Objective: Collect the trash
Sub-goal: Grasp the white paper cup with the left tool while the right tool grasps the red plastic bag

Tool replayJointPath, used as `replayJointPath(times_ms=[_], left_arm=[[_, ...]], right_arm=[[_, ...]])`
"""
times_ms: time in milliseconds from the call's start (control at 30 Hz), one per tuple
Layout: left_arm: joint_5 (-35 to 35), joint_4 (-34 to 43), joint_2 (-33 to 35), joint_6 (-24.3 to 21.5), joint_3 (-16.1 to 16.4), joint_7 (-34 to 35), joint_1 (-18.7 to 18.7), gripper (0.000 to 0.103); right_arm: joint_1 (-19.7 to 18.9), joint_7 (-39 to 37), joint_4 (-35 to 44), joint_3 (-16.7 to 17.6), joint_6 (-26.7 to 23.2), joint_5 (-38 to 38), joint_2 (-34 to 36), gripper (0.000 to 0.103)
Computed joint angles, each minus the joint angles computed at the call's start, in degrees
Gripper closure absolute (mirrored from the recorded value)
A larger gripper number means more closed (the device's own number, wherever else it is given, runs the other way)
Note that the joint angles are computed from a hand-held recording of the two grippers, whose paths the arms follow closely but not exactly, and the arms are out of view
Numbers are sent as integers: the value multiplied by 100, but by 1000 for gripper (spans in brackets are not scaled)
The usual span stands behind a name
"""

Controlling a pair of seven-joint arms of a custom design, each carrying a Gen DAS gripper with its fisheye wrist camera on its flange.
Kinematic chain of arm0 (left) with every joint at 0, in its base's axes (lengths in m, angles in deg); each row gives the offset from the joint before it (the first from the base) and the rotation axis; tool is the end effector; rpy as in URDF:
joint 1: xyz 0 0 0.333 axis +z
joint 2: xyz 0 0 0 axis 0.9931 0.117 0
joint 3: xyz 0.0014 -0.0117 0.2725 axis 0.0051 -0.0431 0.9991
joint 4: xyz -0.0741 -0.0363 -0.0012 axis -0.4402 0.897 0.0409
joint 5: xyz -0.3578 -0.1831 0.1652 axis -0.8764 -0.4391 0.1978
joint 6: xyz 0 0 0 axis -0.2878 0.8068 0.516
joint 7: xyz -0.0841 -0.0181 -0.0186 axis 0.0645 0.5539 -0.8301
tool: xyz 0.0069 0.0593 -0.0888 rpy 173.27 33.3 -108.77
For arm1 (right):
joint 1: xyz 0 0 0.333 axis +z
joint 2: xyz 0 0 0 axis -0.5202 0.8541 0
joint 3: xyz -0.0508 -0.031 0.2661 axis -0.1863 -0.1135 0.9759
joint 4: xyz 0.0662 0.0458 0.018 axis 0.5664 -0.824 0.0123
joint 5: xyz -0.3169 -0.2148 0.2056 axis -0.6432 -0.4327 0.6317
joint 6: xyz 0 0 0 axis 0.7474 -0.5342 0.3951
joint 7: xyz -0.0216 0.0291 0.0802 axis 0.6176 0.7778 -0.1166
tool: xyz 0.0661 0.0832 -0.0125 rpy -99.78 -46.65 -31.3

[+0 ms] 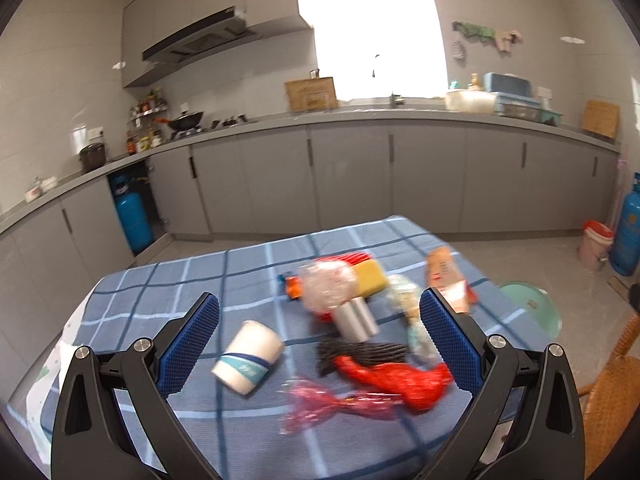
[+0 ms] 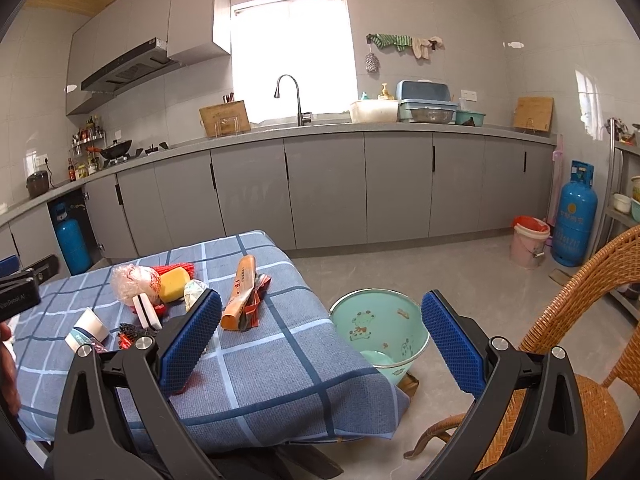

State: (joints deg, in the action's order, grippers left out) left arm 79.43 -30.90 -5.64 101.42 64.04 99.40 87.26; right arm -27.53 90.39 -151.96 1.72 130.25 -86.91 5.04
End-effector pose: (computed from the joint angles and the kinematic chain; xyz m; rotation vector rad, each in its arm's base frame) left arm 0.6301 -0.0717 0.5746 -1.5426 1.4325 -0.7788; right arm 0.5924 0.1450 0.5705 -1.3798 1.6054 -0.9840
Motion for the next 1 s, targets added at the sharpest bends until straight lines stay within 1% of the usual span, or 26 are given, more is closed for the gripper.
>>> replayJointPath(times_ms=[100,167,200,300,433,467,567,667,767,833,1000], left_arm=[[146,88,142,-260,120,-148,118,4],[188,164,277,-511,221,-189,186,4],[169,180,329,-597,275,-210,214,4],[-43,186,462,-779,399,-91,266,4],[-308,278,694,-929,509,121,294,4],[-421,326,765,-934,521,223,291,4],[-635,541,1038,-897,563,497,236,4],[-966,829,1389,-912,567,984,149,4],[-1253,1055,1667,-892,615,1375,53,4],[-1622,1227,1884,-852,599,1791,60,4],[-2207,1507,2232,-770,624,2542,22,5]], right_arm=[[128,-298,254,-5,15,256,316,5],[275,-657,470,-53,39,523,579,5],[341,-717,552,-94,78,561,682,5],[594,-1230,871,-197,66,962,1083,5],[854,-2168,1373,-252,-87,1725,1656,5],[898,-2435,1559,-246,-138,1927,1844,5],[1052,-2925,1986,-297,-273,2290,2232,5],[1164,-3322,2313,-348,-351,2680,2534,5],[1348,-3521,2481,-503,-470,2860,2710,5],[1456,-3619,2544,-609,-537,3006,2790,5],[1572,-3886,2813,-709,-686,3371,3063,5]])
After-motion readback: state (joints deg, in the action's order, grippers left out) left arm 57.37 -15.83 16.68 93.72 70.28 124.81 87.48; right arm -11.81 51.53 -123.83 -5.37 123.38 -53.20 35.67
